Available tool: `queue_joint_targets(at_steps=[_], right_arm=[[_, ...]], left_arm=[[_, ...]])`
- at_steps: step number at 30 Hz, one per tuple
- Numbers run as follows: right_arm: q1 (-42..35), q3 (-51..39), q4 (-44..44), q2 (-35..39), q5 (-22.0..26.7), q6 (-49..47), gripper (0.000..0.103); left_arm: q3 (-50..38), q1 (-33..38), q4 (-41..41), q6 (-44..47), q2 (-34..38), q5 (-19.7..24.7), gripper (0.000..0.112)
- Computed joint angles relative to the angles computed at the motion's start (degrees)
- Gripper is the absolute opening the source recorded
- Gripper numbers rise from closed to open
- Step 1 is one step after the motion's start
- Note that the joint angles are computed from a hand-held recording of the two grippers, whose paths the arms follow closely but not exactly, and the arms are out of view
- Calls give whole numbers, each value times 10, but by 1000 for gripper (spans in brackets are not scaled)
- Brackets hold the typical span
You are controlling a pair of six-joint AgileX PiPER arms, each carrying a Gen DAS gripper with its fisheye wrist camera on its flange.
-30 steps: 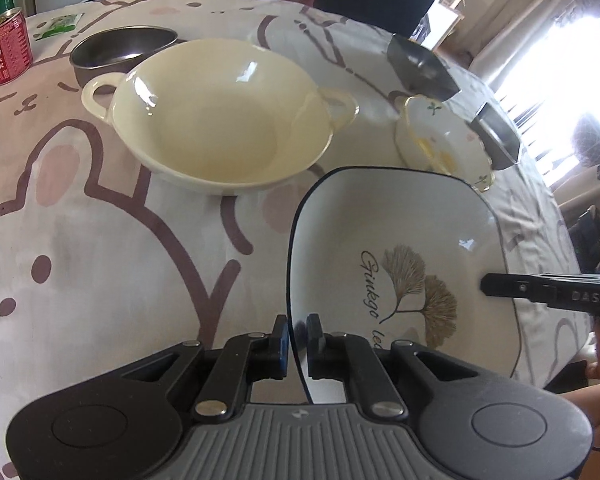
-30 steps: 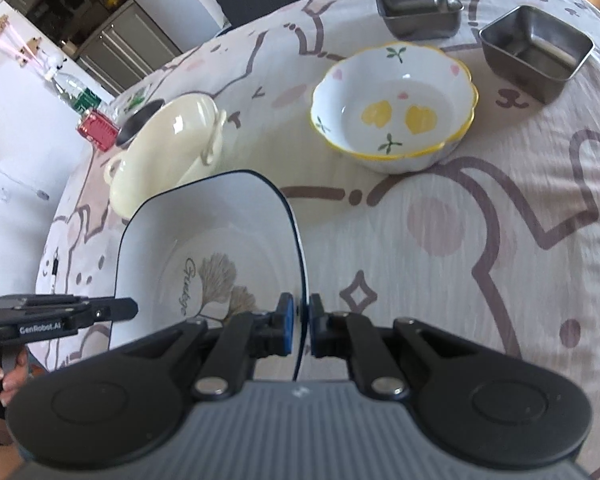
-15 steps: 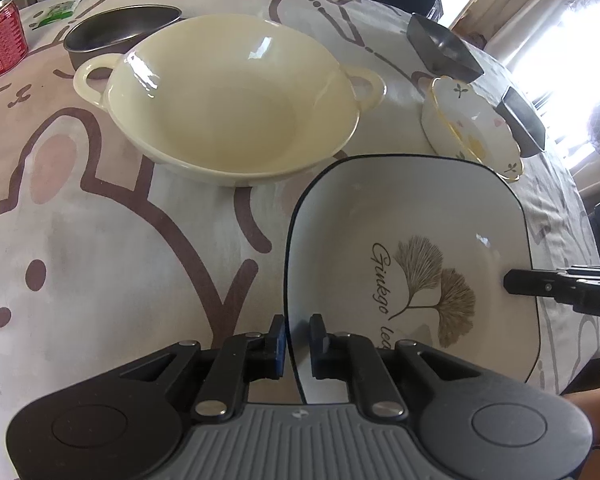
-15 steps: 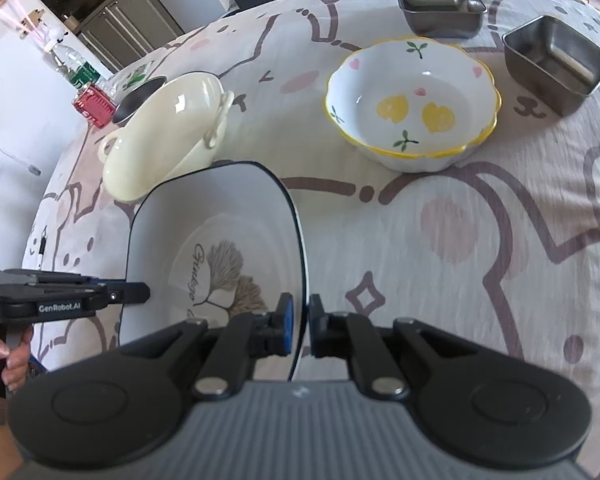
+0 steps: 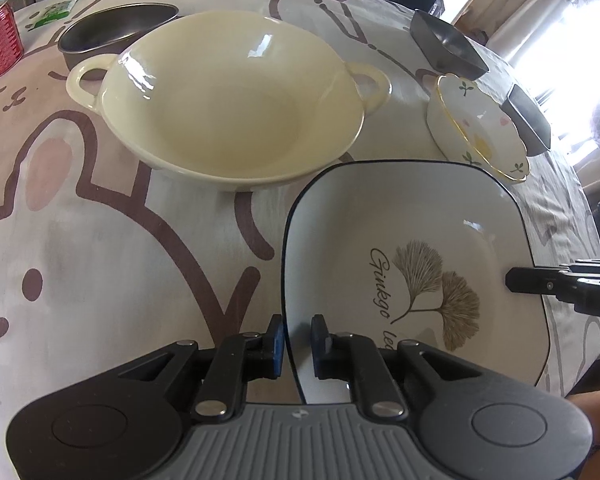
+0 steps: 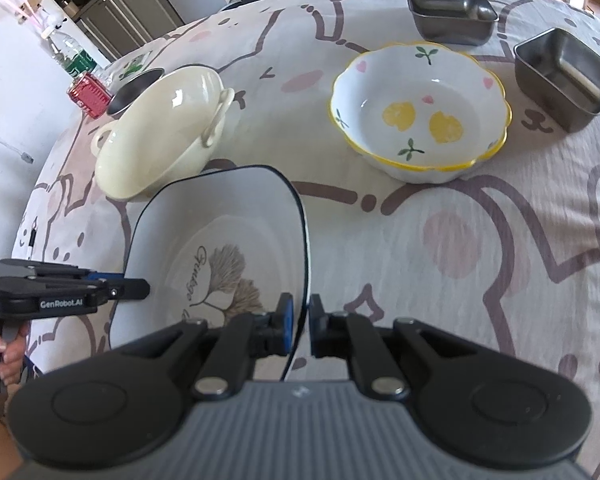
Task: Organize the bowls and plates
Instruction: 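Lift the white plate with both grippers and carry it toward the cream bowl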
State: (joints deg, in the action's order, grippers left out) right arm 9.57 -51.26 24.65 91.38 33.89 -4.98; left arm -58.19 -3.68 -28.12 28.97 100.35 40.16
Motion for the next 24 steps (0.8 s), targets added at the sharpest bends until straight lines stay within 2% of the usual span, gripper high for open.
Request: queue_joint_targets(at_steps=[12,24], right_arm=[[14,-21,-49,39,3,28,13],[1,-8,-17,44,-10,-8,13]], left_arm=[[-1,3,-10,30,-7,8,14],[-7,2,-9,41,-5,15,15]])
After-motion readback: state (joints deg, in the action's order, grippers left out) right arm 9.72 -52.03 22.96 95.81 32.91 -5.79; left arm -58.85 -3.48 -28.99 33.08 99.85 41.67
